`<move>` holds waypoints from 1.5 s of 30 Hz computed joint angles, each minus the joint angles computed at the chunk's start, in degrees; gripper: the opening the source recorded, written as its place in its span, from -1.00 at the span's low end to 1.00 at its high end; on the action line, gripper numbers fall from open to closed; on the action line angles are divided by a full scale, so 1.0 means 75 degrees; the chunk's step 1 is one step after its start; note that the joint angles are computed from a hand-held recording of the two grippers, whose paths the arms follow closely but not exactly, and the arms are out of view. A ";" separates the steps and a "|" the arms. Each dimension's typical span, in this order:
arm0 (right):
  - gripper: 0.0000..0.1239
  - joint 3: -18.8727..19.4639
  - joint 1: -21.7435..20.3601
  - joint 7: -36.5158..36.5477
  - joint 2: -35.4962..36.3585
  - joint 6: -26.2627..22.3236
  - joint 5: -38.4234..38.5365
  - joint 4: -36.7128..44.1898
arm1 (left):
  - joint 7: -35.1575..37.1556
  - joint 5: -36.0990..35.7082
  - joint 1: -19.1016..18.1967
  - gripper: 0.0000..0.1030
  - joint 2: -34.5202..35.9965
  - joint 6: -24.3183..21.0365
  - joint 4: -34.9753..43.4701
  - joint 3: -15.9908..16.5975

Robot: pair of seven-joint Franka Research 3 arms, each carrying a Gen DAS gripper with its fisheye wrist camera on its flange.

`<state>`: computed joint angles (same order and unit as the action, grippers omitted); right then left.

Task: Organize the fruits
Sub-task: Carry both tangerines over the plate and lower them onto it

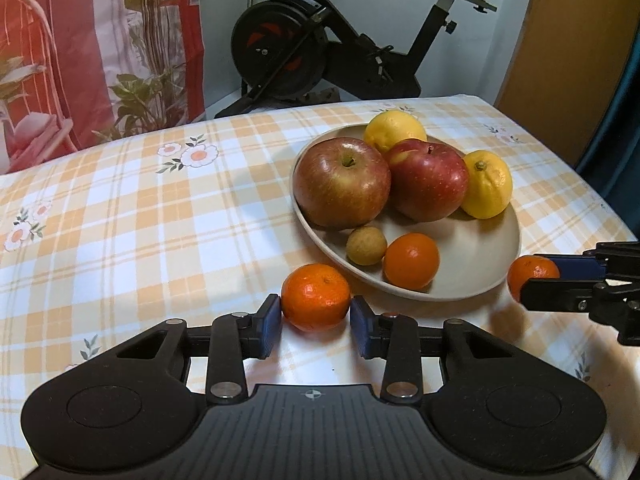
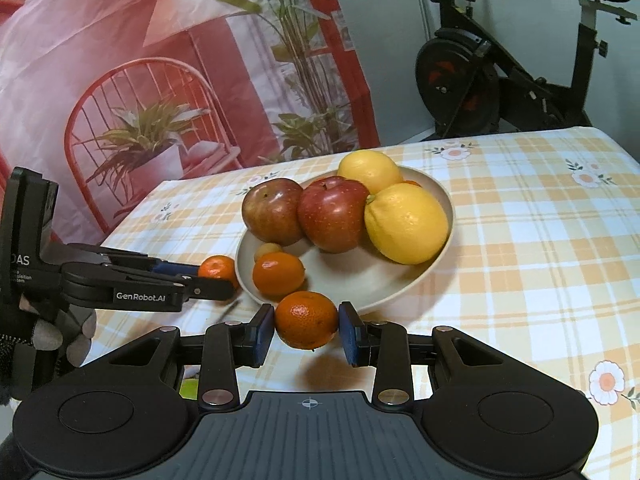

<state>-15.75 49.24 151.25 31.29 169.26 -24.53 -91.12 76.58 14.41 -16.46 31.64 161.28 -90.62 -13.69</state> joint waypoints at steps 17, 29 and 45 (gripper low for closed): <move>-0.48 -0.0607 0.0374 0.0612 -0.0148 0.0348 -0.0268 -0.0382 | -0.0005 0.0351 -0.0065 -0.24 -0.0408 0.0189 -0.0459 0.0047; -0.48 -0.0739 0.0478 0.0779 -0.0217 0.0447 -0.0347 -0.0533 | 0.0016 0.0233 -0.0036 -0.19 -0.0268 -0.0117 -0.0259 -0.0041; -0.48 -0.1017 0.0604 0.0889 -0.0157 0.0511 -0.0473 -0.0558 | -0.0511 0.0658 -0.0304 -0.22 -0.0595 0.0620 -0.0561 0.0275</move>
<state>-23.38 53.78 157.91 30.12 173.09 -28.07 -95.30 72.75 19.34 -18.74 27.18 165.93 -94.83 -11.62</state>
